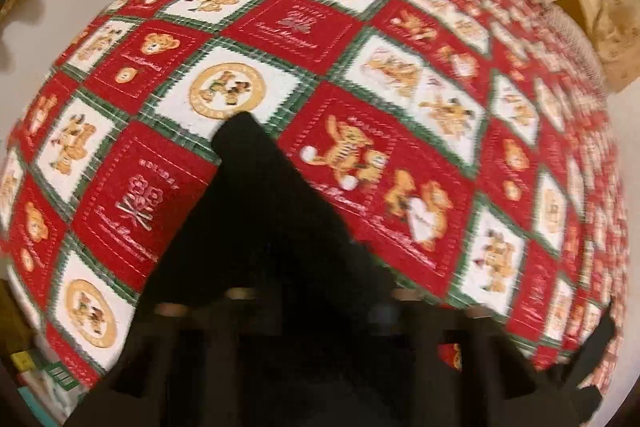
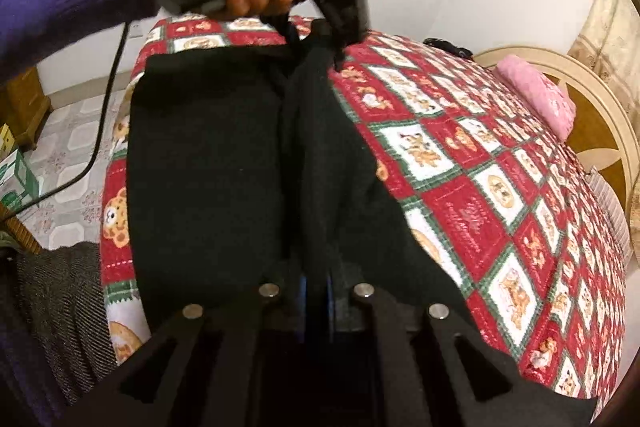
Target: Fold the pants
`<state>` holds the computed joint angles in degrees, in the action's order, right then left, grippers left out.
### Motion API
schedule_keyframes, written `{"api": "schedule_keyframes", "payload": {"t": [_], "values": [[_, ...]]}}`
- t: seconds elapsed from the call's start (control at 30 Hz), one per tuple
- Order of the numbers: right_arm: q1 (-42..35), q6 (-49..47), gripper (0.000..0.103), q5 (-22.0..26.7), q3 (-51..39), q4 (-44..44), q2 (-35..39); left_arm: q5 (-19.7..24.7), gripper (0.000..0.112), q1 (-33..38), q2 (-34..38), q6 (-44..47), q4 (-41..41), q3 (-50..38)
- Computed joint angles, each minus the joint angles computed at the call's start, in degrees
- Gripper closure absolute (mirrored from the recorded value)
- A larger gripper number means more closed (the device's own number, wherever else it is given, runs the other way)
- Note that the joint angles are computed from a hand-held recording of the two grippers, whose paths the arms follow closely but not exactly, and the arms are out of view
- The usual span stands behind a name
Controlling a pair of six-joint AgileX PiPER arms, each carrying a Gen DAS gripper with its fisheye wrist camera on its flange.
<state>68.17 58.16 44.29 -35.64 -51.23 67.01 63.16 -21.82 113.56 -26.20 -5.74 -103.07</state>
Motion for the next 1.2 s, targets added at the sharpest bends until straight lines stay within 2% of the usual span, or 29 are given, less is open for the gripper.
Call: {"api": "schedule_keyframes", "payload": {"t": [0.13, 0.23, 0.33, 0.4, 0.47, 0.57, 0.63, 0.7, 0.73, 0.77, 0.87, 0.93, 0.97, 1.0, 1.03, 1.07, 1.17, 1.2], "values": [[-1.33, 2.0, 0.093, 5.82, -2.38, -2.7, -4.01, -7.02, 0.098, 1.13, -8.97, 1.9, -1.71, 9.26], [-0.93, 1.7, 0.093, 7.43, -4.21, -2.06, -9.35, -14.24, 0.098, 2.39, -18.76, 5.99, -4.69, 19.45], [5.81, 4.29, 0.093, 12.35, -5.47, -3.65, -8.94, -18.6, 0.098, 3.0, -27.8, 7.64, -5.4, 29.21], [9.46, 6.55, 0.093, 13.73, -4.93, -3.7, -7.08, -21.05, 0.098, 3.61, -34.03, 8.92, -6.48, 37.17], [13.58, 9.73, 0.093, 15.54, -3.37, -4.05, -5.1, -23.27, 0.098, 2.26, -37.39, 7.38, -3.6, 42.85], [18.03, 15.31, 0.093, 17.08, -1.23, -4.67, 0.39, -27.06, 0.098, 0.41, -39.45, 3.59, 2.72, 51.5], [19.72, 17.7, 0.092, 17.83, -0.29, -5.63, 3.99, -28.1, 0.098, 0.72, -39.9, 3.04, 3.71, 54.95], [21.14, 19.52, 0.091, 19.64, 0.52, -7.7, 8.41, -31.28, 0.098, 0.53, -39.81, 1.77, 4.93, 58.58], [21.64, 20.22, 0.09, 20.3, 0.88, -8.32, 9.63, -35.01, 0.098, 0.59, -41.29, 2.02, 4.39, 61.36], [22.0, 21.12, 0.089, 20.77, 1.27, -8.94, 11.03, -36.84, 0.098, 0.28, -42.24, 1.16, 5.11, 62.74], [21.7, 22.79, 0.086, 21.12, 2.31, -10.25, 11.28, -38.04, 0.098, 0.37, -43.32, 1.19, 4.66, 64.08], [20.42, 23.41, 0.077, 21.5, 2.73, -10.41, 10.39, -37.86, 0.098, 1.91, -43.88, 5.95, 0.52, 64.47], [20.32, 24.22, 0.062, 22.25, 2.58, -10.31, 10.44, -37.09, 0.098, 3.01, -44.22, 9.15, -2.18, 64.36], [18.89, 24.37, 0.042, 22.3, 2.89, -10.07, 8.67, -36.16, 0.098, 3.95, -44.86, 11.49, -4.02, 64.5], [17.75, 24.05, 0.032, 20.79, 3.31, -9.26, 6.08, -34.96, 0.096, 4.25, -45.33, 11.66, -3.82, 64.18], [14.78, 22.04, 0.019, 16.98, 4.14, -8.04, 1.32, -33.4, 0.091, 4.09, -46.47, 9.87, -1.33, 64.07], [1.73, 10.68, 0.018, 5.6, 4.53, 0.04, -12.6, -29.03, 0.074, 0.43, -50.7, -4.09, 14.9, 64.73], [-4.0, 5.32, 0.018, 1.57, 3.83, 4.22, -15.47, -27.96, 0.073, -1.11, -52.32, -8.99, 20.18, 65.14]]}}
